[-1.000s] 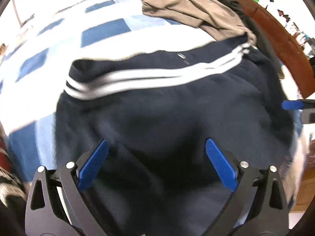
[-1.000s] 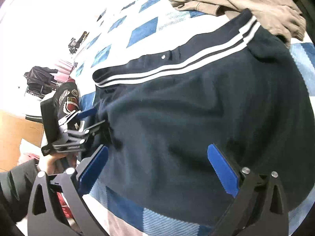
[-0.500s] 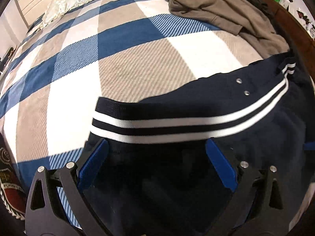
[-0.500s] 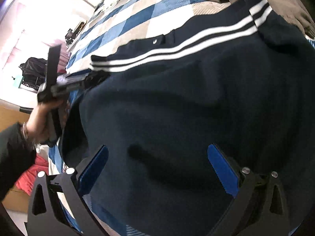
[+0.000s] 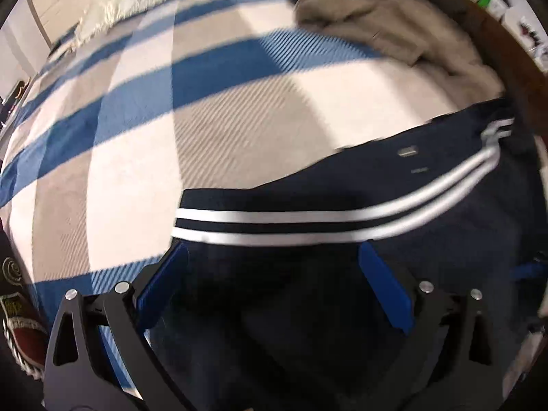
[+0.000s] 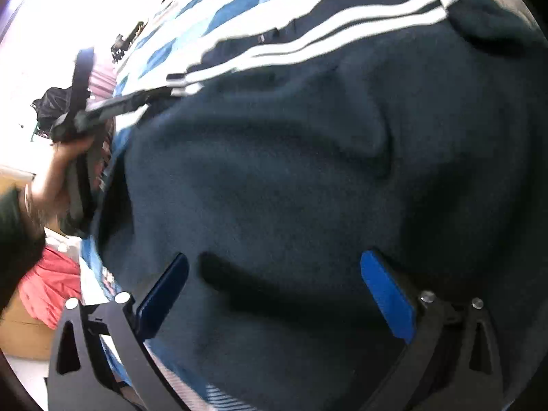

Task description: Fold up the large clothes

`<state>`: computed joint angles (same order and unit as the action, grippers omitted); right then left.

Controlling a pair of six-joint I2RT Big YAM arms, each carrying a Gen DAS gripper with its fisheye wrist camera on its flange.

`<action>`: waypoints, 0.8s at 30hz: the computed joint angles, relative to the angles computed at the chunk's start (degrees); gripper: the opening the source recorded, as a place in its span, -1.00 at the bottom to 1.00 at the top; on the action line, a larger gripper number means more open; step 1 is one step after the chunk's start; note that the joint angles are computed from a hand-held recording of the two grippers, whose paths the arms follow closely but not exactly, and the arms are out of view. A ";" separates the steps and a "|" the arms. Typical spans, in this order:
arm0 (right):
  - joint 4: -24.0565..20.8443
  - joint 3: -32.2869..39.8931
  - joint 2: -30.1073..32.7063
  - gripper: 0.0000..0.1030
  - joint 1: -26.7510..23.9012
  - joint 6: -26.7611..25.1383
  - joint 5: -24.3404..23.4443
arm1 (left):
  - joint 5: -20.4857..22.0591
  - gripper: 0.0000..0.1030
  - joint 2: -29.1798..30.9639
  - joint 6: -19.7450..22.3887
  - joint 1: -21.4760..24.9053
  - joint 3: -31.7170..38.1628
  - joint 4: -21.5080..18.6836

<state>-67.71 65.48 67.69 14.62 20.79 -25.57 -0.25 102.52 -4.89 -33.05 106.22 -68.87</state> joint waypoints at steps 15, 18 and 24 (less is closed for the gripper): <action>5.80 14.83 12.82 0.92 3.51 4.88 -7.98 | -1.58 0.90 -22.88 -20.02 -14.46 -31.25 10.88; 7.26 13.63 14.99 0.92 4.35 6.14 -6.87 | 0.14 0.89 -25.82 -21.73 -13.69 -35.89 14.25; 11.47 6.12 16.25 0.84 1.47 11.12 -9.44 | 0.82 0.89 -25.43 -18.00 -13.81 -37.03 14.23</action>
